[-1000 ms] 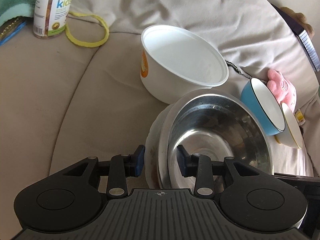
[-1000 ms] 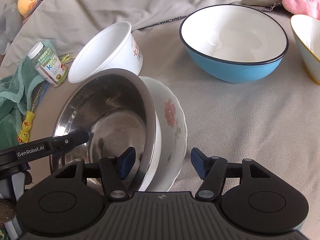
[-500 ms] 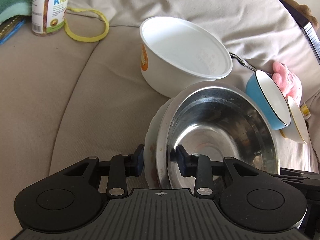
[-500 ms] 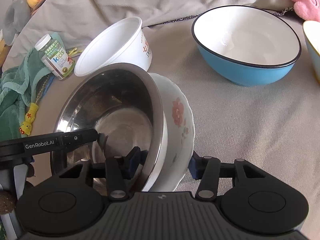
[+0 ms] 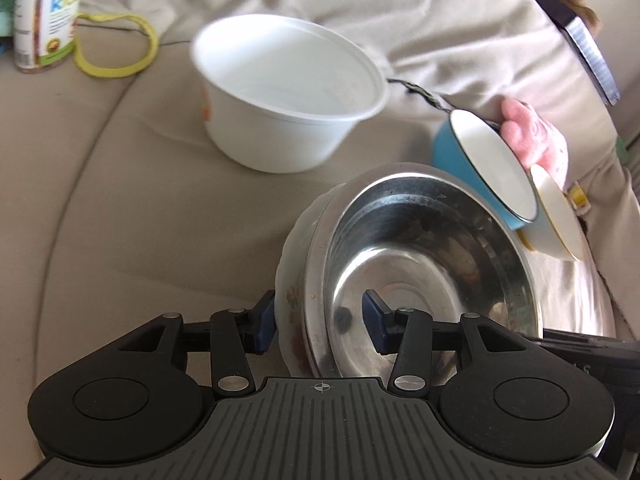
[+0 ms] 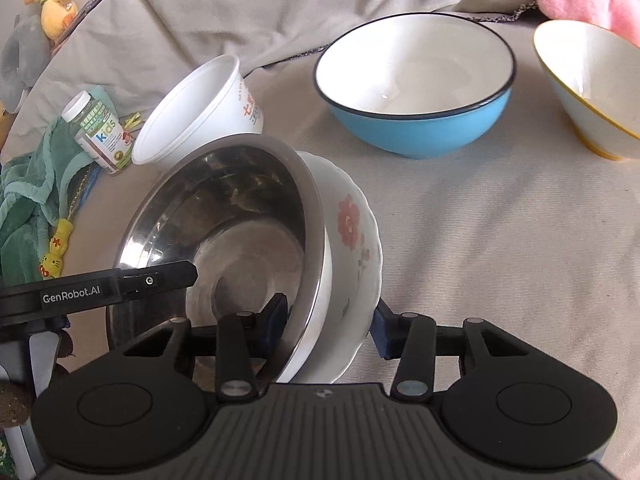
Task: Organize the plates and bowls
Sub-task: 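Open the left gripper and withdraw it from the stack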
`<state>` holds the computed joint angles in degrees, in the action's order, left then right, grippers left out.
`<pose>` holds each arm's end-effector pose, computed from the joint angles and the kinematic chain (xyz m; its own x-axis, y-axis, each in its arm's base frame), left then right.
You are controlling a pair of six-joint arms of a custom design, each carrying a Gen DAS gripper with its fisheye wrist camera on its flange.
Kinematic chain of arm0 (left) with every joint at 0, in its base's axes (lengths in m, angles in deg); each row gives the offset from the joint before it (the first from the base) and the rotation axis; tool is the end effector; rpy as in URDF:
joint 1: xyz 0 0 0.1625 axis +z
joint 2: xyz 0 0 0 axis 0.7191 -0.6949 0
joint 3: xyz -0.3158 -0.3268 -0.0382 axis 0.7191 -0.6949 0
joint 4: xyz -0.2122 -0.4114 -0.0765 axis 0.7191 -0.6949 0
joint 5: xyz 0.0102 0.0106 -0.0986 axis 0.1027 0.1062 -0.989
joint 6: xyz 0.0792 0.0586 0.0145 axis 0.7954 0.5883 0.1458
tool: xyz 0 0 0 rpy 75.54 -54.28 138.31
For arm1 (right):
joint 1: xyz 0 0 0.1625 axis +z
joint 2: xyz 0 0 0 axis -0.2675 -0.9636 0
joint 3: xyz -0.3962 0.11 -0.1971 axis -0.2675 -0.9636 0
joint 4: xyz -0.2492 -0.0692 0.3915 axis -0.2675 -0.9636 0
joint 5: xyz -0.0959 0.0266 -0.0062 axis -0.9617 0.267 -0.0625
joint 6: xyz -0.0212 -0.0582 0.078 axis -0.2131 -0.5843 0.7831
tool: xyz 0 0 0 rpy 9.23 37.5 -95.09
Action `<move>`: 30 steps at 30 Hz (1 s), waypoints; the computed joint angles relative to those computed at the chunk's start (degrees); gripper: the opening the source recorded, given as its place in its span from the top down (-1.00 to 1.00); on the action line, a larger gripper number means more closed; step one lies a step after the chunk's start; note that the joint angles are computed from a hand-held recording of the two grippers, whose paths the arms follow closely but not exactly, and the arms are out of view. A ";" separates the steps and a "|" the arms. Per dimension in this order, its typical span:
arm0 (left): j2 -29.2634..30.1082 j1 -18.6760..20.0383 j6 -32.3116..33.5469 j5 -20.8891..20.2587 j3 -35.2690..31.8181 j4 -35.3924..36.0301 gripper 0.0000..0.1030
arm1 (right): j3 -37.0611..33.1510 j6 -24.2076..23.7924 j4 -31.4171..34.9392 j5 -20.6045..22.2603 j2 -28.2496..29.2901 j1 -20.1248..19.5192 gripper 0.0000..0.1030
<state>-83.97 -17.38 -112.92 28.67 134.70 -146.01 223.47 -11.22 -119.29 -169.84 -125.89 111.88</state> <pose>-0.2600 -0.3634 0.1349 -0.9303 -0.0476 -0.3637 0.1517 0.8528 -0.4997 0.1301 -0.3875 0.2874 -0.8794 -0.0373 0.4747 -0.1854 0.9450 -0.2693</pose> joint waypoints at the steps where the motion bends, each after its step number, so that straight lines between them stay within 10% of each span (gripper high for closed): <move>1: 0.71 -0.26 1.04 -0.10 -0.09 -0.59 0.06 | 0.25 -0.23 -0.15 0.06 -0.76 -0.48 0.13; 11: 0.32 -6.65 -2.39 10.76 -1.41 9.01 0.15 | 1.45 -7.13 -3.59 1.24 -6.67 -1.08 0.02; 18: 4.22 -12.98 -12.81 21.34 -7.81 22.59 0.15 | 4.31 -23.56 -13.90 -3.75 -13.90 -1.35 -0.30; 25: 18.05 -10.66 4.55 8.26 -15.44 -1.32 0.15 | 4.78 -29.11 -17.55 -5.21 -18.83 -11.35 -0.44; 30: 27.68 -8.14 10.14 -0.97 -23.34 -2.17 0.15 | 5.01 -29.93 -16.76 1.92 -24.06 -20.12 -0.51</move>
<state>-56.29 -25.53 -102.78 27.70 111.36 -148.17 228.48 -41.15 -136.06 -167.91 -149.96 91.76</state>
